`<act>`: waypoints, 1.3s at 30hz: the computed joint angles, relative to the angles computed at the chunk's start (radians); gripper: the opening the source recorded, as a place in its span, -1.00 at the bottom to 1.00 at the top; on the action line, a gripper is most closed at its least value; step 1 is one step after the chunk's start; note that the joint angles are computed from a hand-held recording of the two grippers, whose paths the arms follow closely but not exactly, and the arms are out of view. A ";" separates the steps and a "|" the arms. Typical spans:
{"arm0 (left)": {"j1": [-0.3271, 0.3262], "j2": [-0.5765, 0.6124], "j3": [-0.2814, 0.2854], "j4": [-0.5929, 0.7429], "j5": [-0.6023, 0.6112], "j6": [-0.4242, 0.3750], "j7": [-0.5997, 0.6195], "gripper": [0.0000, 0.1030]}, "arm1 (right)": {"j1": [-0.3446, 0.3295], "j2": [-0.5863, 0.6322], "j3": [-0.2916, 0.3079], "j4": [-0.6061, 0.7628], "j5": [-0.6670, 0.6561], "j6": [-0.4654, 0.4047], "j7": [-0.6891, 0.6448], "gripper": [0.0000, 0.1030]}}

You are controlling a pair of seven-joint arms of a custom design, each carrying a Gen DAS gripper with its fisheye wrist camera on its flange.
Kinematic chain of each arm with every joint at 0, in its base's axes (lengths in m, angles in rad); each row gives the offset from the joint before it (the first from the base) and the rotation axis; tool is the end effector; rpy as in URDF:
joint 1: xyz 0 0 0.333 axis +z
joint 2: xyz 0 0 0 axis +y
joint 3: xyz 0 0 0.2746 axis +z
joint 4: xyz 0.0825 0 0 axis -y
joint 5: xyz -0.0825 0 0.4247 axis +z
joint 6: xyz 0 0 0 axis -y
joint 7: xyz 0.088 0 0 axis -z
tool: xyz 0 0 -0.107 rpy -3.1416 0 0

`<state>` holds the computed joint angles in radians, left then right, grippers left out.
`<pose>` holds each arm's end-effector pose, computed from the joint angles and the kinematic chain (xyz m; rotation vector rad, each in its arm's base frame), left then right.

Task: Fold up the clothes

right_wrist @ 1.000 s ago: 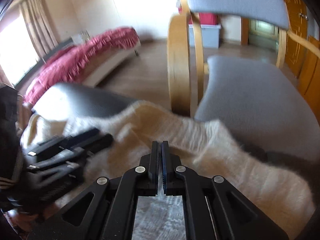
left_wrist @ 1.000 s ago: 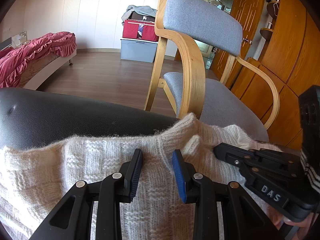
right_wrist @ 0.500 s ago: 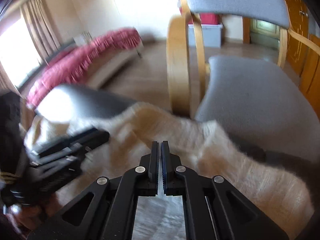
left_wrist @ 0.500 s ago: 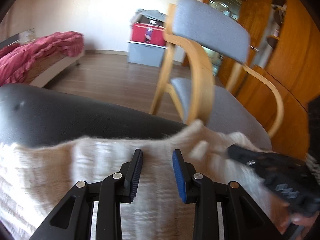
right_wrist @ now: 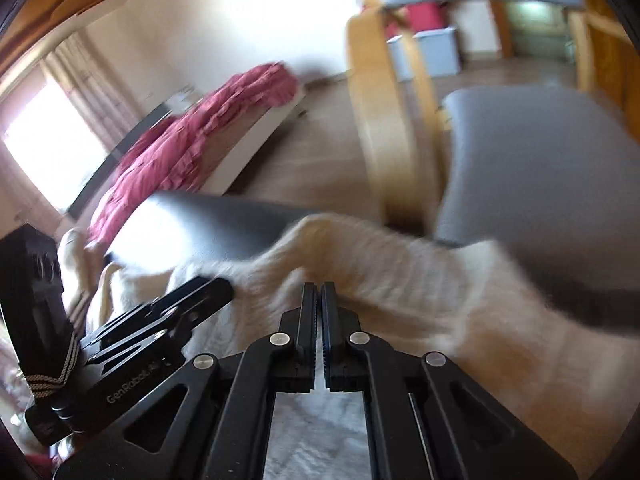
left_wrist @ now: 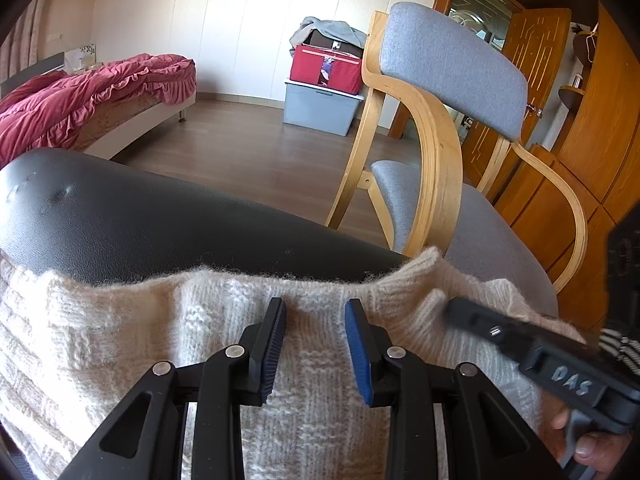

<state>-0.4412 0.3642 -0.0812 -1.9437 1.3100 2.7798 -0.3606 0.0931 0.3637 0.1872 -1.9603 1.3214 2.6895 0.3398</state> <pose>0.5425 -0.3604 0.2581 -2.0327 1.5493 -0.8741 0.6290 0.1463 0.2456 -1.8750 1.3199 -0.0161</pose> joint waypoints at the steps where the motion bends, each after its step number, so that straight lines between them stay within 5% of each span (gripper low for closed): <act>1: 0.001 0.001 -0.001 0.001 -0.004 -0.002 0.007 -0.41 | -0.014 -0.018 0.014 -0.015 0.050 -0.010 -0.070 -0.89; 4: 0.000 0.007 -0.002 0.009 -0.018 -0.007 0.027 -0.40 | 0.007 -0.047 0.007 -0.040 0.061 -0.050 -0.157 -0.89; 7: -0.005 0.012 0.005 0.014 -0.006 0.003 0.017 -0.40 | 0.062 -0.002 -0.023 -0.005 -0.103 0.003 -0.013 -0.85; 11: -0.004 0.013 0.022 0.010 0.062 0.053 -0.066 -0.40 | -0.012 -0.046 0.019 -0.032 0.102 -0.021 -0.161 -0.84; 17: 0.013 0.014 0.012 0.010 0.113 0.071 -0.124 -0.41 | 0.027 -0.231 -0.051 -0.218 0.239 0.043 -0.235 -0.61; 20: 0.016 0.017 0.001 0.017 0.075 0.048 -0.075 -0.41 | 0.024 -0.345 -0.121 -0.353 0.264 0.033 -0.210 -0.61; 25: 0.008 0.021 -0.011 0.026 -0.011 -0.005 0.034 -0.41 | 0.015 -0.500 -0.204 -0.534 0.372 0.250 -0.281 -0.61; 31: -0.054 0.007 -0.066 0.060 -0.220 -0.271 0.389 -0.41 | -0.064 -0.533 -0.298 -0.627 0.208 0.393 -0.067 -0.39; 35: -0.058 -0.060 -0.101 -0.031 -0.280 -0.189 0.481 -0.40 | -0.094 -0.516 -0.331 -0.638 0.185 0.432 -0.065 -0.38; 39: -0.125 -0.090 -0.109 -0.081 -0.171 -0.286 0.474 -0.40 | -0.117 -0.496 -0.342 -0.615 0.285 0.415 -0.203 -0.38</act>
